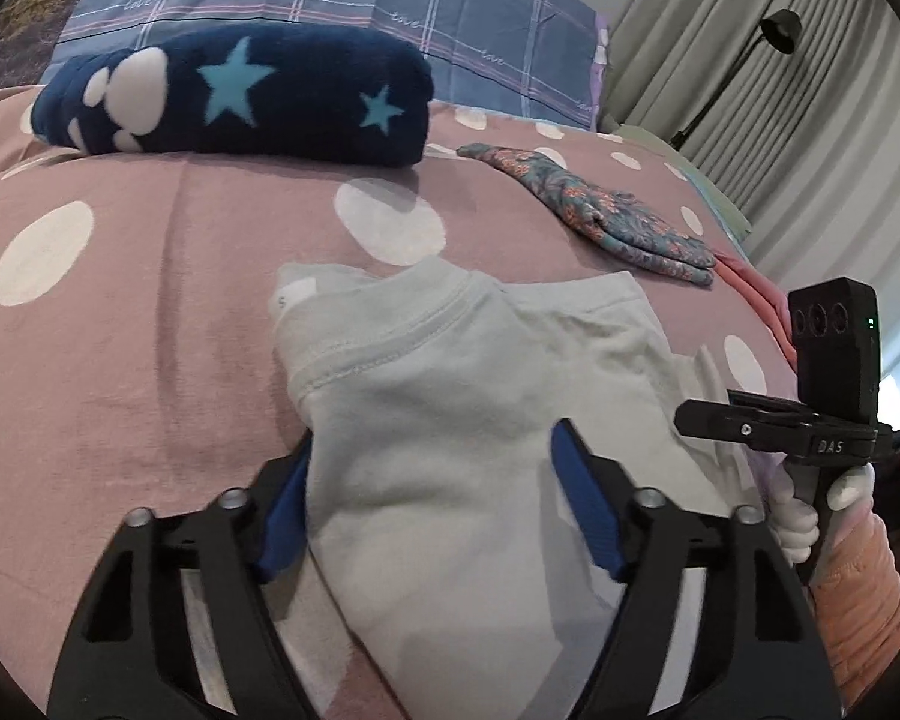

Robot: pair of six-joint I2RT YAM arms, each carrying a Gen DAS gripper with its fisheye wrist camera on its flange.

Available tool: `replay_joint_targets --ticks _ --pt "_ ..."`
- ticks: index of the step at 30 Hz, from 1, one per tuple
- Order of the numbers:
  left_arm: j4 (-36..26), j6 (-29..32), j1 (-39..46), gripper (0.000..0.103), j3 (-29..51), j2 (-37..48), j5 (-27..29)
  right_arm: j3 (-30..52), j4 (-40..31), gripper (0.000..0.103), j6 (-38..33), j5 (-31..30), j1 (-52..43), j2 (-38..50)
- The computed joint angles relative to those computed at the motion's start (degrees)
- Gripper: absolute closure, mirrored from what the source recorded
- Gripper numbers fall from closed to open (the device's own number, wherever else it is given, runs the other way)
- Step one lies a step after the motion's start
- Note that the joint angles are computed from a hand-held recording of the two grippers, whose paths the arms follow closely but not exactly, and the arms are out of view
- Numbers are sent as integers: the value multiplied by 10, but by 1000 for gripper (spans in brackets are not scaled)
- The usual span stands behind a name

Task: Fold small clothes

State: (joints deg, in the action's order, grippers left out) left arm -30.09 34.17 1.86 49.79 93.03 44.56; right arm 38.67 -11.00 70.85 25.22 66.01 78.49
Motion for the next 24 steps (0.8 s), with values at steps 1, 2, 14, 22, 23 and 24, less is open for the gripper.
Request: replay_joint_targets --ticks 1,2,14,22,23,24 --pt "-5 2 0 42 4 8 4 -3 6 39 -5 4 1 2" --pt "-6 0 -1 45 10 16 8 -4 10 39 -7 6 1 2" --pt "55 -37 -28 62 -16 -3 -23 -14 27 74 12 33 -13 16" --pt "-36 17 49 91 -14 -67 87 120 -165 90 71 161 88 27" --pt "-66 35 61 92 -13 -94 102 151 -208 90 82 184 109 35" --pt "-100 55 73 92 -10 -127 113 200 -275 90 101 214 137 54"
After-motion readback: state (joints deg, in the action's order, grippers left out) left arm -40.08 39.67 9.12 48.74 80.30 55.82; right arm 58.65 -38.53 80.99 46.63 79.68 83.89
